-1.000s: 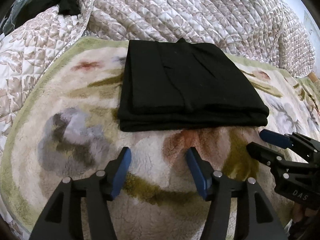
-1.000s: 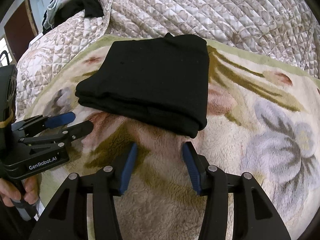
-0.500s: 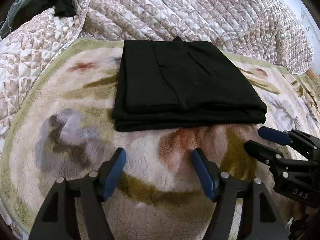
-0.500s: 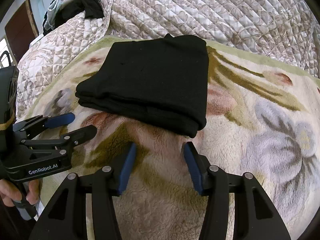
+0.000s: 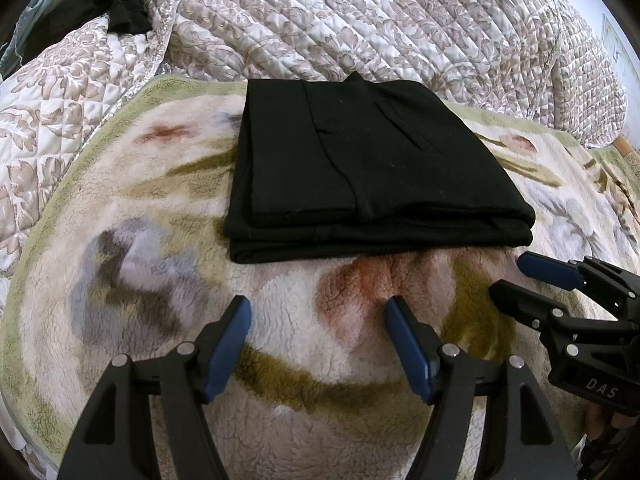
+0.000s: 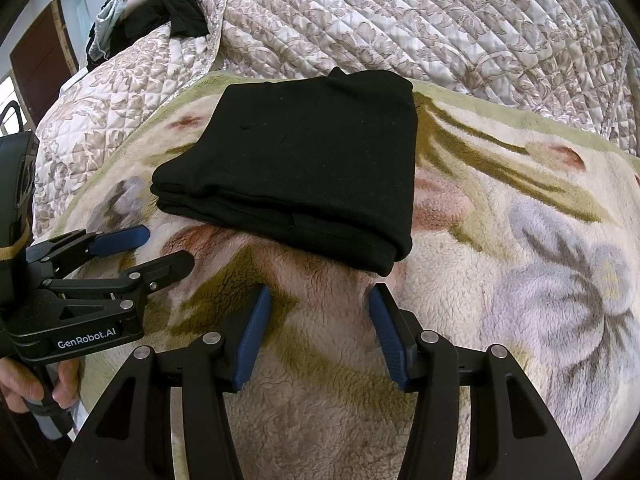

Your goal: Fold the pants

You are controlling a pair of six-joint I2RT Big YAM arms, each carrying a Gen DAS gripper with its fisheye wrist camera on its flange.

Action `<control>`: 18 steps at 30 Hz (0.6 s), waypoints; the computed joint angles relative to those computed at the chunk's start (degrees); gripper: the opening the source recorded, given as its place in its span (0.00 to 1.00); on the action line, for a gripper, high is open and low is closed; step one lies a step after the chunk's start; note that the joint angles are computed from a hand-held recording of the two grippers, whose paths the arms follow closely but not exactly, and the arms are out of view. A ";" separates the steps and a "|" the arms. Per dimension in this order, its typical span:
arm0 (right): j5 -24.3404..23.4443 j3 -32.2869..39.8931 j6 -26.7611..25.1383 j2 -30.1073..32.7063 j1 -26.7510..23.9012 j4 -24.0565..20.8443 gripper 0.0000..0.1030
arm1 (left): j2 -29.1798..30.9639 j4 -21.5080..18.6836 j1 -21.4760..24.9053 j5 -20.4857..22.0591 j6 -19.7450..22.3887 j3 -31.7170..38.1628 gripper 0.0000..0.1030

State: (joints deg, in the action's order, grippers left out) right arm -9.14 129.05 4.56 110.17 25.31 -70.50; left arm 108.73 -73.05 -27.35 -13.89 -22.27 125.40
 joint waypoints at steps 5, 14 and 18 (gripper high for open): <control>-0.02 -0.06 -0.06 -0.02 -0.03 0.06 0.51 | 0.09 -0.10 0.01 0.02 0.01 0.18 0.71; 0.02 -0.13 0.02 -0.06 0.02 0.12 0.51 | 0.21 -0.23 0.03 0.11 0.01 0.35 0.72; 0.04 -0.19 0.10 -0.09 0.04 0.18 0.51 | 0.19 -0.24 0.01 0.09 0.10 0.18 0.73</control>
